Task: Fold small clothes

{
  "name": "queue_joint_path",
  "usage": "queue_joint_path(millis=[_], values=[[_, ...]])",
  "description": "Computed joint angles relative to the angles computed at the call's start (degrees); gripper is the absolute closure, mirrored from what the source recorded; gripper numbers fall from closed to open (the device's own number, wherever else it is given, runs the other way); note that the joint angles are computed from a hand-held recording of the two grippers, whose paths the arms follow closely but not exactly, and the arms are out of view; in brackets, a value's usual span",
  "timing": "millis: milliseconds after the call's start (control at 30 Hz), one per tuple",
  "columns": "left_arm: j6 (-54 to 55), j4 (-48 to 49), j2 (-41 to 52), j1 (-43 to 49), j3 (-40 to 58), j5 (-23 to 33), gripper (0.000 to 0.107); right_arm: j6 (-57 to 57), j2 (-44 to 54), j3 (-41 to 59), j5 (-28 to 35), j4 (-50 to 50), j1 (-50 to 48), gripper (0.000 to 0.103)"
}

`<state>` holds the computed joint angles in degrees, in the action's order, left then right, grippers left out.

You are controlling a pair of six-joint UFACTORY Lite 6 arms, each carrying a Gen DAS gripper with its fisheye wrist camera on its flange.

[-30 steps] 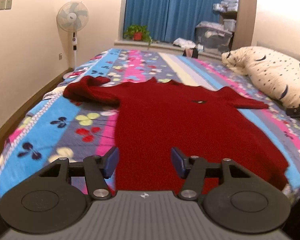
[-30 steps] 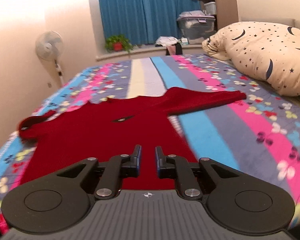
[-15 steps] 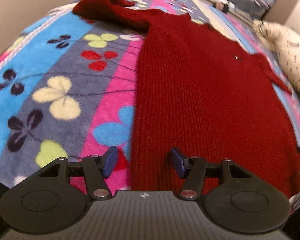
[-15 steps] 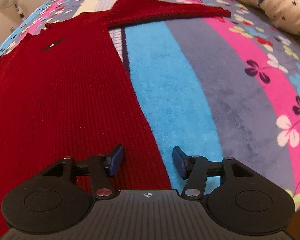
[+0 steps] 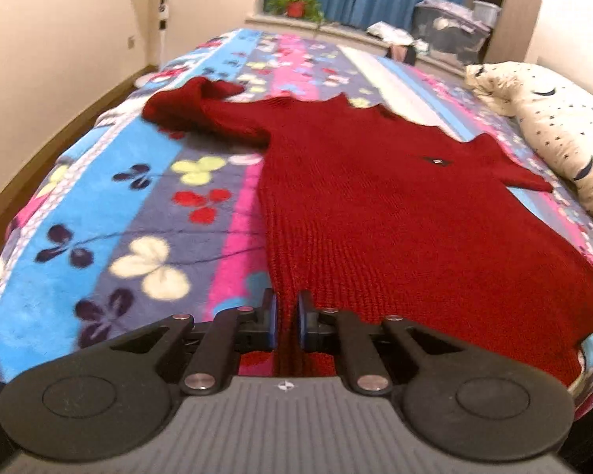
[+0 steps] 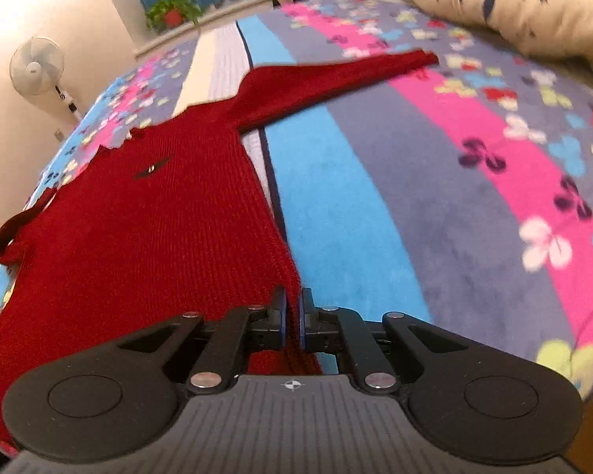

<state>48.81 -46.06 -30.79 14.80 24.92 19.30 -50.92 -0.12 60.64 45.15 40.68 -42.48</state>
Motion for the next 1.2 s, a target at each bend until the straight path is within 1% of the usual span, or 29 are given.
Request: queue_joint_path(millis=[33, 100, 133, 167, 200, 233, 267, 300, 333, 367, 400, 433, 467, 500, 567, 600, 633, 667, 700, 733, 767, 833, 900, 933, 1000, 1033, 1100, 1133, 1200], values=[[-4.1, 4.0, 1.1, 0.0, 0.8, 0.0, 0.096, 2.4, 0.2, 0.0, 0.1, -2.5, 0.4, 0.098], [-8.4, 8.3, 3.5, 0.2, 2.1, 0.6, 0.096, 5.2, 1.3, 0.3, 1.7, -5.7, 0.7, 0.098], [-9.4, 9.5, 5.8, 0.2, 3.2, 1.2, 0.096, 6.5, 1.3, 0.3, 1.8, -7.1, 1.1, 0.098], [-12.8, 12.9, 7.8, -0.6, 4.2, 1.4, 0.096, 7.3, 0.5, -0.3, 1.0, -8.9, 2.0, 0.098], [-16.5, 16.2, 8.2, -1.5, 3.8, -0.2, 0.096, 8.4, -0.4, -1.3, -1.3, -11.1, 3.7, 0.096], [-17.8, 17.1, 7.1, -1.9, 2.9, -2.0, 0.095, 9.4, -2.3, -3.3, -4.2, -12.1, 5.2, 0.095], [-16.8, 15.6, 5.3, -2.1, 2.1, -2.8, 0.095, 10.3, -4.7, -5.5, -7.5, -12.8, 6.5, 0.093], [-13.3, 12.0, 3.5, -2.0, 1.6, -2.9, 0.091, 10.5, -7.1, -7.3, -10.4, -13.1, 7.7, 0.093], [-10.7, 9.3, 2.1, -2.2, 1.1, -3.1, 0.089, 8.4, -9.8, -9.2, -12.4, -11.1, 8.2, 0.093], [-10.5, 9.1, 1.0, -2.9, 0.7, -3.1, 0.084, 3.9, -11.7, -10.3, -13.2, -6.7, 8.4, 0.089], [-12.7, 11.0, 0.8, -4.1, 0.9, -2.7, 0.081, -0.3, -12.4, -10.7, -12.7, -2.5, 8.5, 0.080], [-15.6, 13.2, 1.3, -5.5, 1.4, -1.9, 0.079, -3.9, -12.7, -10.9, -11.5, 1.2, 8.7, 0.075], [-16.6, 13.8, 3.0, -6.4, 2.3, -0.8, 0.075, -5.8, -12.9, -11.0, -10.2, 3.3, 9.4, 0.069], [-19.9, 16.8, 5.6, -7.9, 3.7, 0.6, 0.066, -6.3, -12.3, -10.8, -9.1, 4.1, 10.7, 0.067], [-31.2, 27.4, 13.7, -11.7, 7.3, 2.9, 0.057, -2.4, -8.6, -8.8, -6.3, 0.9, 14.4, 0.063], [-34.7, 30.2, 15.6, -13.0, 7.9, 2.8, 0.058, 1.6, -6.5, -7.8, -5.9, -2.9, 16.8, 0.063], [-38.2, 33.1, 15.3, -14.3, 7.6, 1.8, 0.058, 6.4, -4.7, -7.1, -6.2, -7.8, 19.3, 0.063], [-42.0, 36.6, 13.8, -15.5, 7.2, 1.2, 0.057, 11.4, -3.8, -7.0, -7.8, -13.2, 22.1, 0.063], [-43.4, 38.1, 11.4, -16.2, 6.3, 0.3, 0.057, 14.6, -4.1, -7.5, -10.1, -16.9, 24.4, 0.063], [-42.5, 37.1, 8.7, -16.1, 5.3, -0.4, 0.057, 16.0, -4.8, -7.7, -11.8, -18.2, 25.9, 0.063], [-40.6, 35.0, 6.4, -15.6, 4.7, -0.6, 0.057, 15.5, -5.6, -7.3, -12.3, -17.1, 26.6, 0.063], [-36.9, 31.0, 2.6, -14.5, 3.8, -1.1, 0.057, 10.8, -7.0, -6.7, -12.0, -10.1, 26.7, 0.063], [-31.4, 25.7, 0.9, -13.4, 3.2, -2.3, 0.057, 9.5, -7.9, -6.6, -12.5, -6.4, 27.5, 0.063], [-31.0, 25.1, 0.2, -13.5, 3.4, -2.7, 0.057, 10.0, -7.6, -6.1, -13.0, -5.9, 28.2, 0.063], [-26.9, 21.3, 2.2, -12.2, 5.1, -3.7, 0.059, 9.9, -7.7, -5.8, -14.7, -3.7, 29.6, 0.063], [-24.9, 19.2, 3.9, -11.3, 6.9, -3.2, 0.062, 8.5, -7.8, -5.9, -15.8, -1.7, 30.1, 0.063], [-15.1, 9.8, 7.5, -8.8, 10.8, -2.2, 0.081, 4.1, -7.8, -5.8, -18.1, 3.5, 31.2, 0.063], [-11.7, 7.2, 10.7, -8.0, 14.0, -2.5, 0.085, -1.0, -6.8, -5.2, -18.8, 8.2, 30.7, 0.063], [-10.9, 7.5, 15.6, -7.8, 19.6, -3.5, 0.091, -11.0, -5.5, -3.9, -18.6, 19.1, 29.5, 0.063]])
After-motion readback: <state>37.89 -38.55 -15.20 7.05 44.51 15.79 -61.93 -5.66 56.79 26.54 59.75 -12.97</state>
